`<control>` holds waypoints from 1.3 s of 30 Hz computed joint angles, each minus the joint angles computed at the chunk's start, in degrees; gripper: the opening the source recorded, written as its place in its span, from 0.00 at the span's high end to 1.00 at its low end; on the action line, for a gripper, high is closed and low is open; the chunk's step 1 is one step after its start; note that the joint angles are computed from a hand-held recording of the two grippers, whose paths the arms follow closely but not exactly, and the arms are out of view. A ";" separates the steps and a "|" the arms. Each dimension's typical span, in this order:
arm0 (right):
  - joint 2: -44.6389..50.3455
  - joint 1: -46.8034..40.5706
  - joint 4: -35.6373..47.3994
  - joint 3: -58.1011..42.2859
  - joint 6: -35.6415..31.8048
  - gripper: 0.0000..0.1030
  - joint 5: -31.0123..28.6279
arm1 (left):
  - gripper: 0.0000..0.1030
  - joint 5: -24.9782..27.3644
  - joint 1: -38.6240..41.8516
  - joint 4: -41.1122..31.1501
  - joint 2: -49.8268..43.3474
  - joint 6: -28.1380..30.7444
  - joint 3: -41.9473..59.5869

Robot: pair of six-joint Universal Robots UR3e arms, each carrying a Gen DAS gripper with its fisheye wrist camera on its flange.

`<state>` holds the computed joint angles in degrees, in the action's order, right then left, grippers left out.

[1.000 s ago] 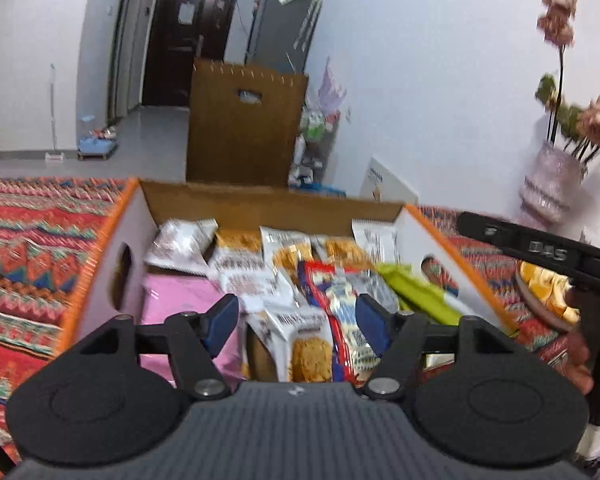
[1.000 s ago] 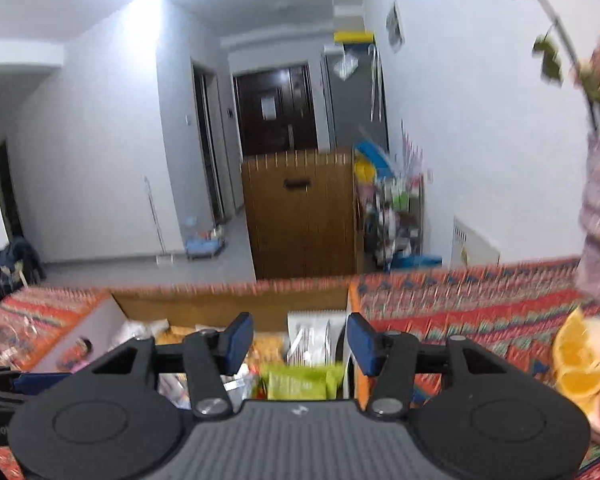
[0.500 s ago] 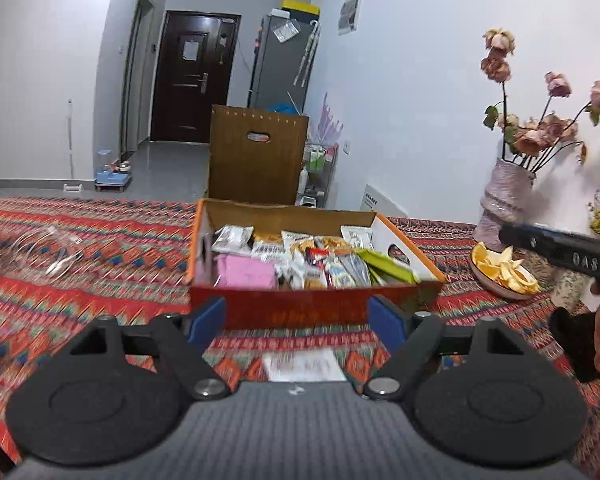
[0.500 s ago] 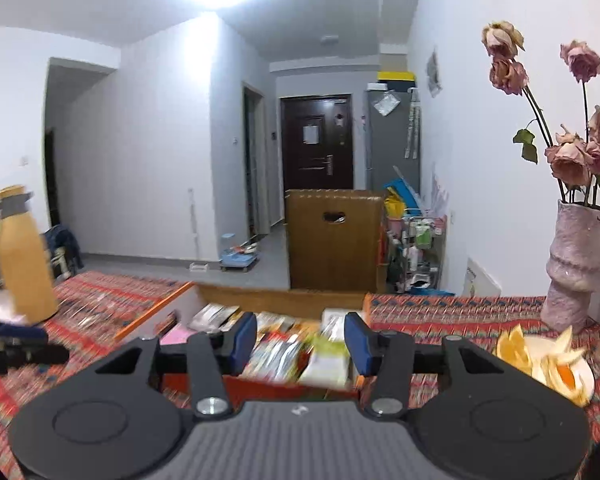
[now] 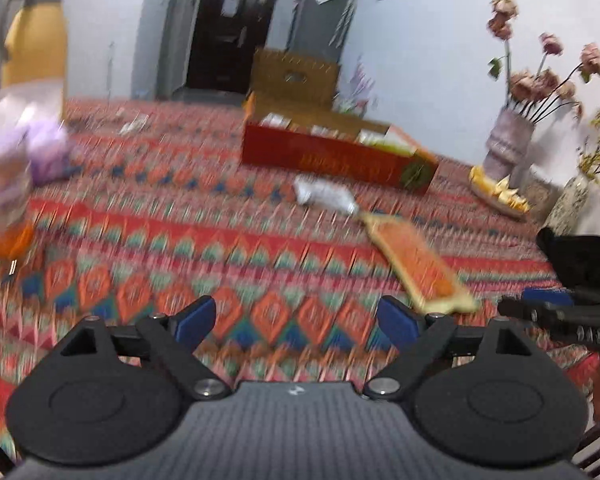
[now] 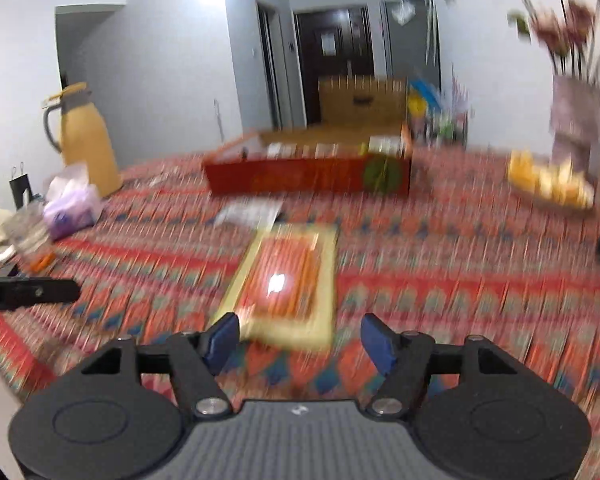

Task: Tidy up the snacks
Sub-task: 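Move both tools back toward the orange wafer and white packets, then grasp the orange wafer packet with the right tool while the left tool grasps a white packet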

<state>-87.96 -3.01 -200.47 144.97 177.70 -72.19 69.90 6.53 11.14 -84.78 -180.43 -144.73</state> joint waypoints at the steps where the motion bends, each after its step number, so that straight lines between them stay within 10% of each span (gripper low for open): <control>1: -0.29 0.52 -0.79 2.13 0.39 0.35 -0.33 | 0.13 -0.79 0.94 -0.24 1.18 0.41 -1.77; 14: 1.89 8.44 -2.97 1.98 2.92 0.19 -7.25 | 0.12 -1.11 1.36 -1.27 5.53 1.23 -6.25; 29: 32.77 12.27 17.36 -47.08 1.82 0.17 -12.47 | 0.12 4.32 -0.20 -0.06 -4.69 -1.56 2.48; 33: 33.47 13.37 14.04 -45.92 -2.09 0.52 -14.60 | 0.11 6.75 -3.12 -1.26 -10.25 -1.98 9.46; 39: 27.46 8.25 13.30 -38.23 -6.28 0.67 -8.77 | 0.06 10.29 -9.88 -6.35 -24.71 -2.63 30.82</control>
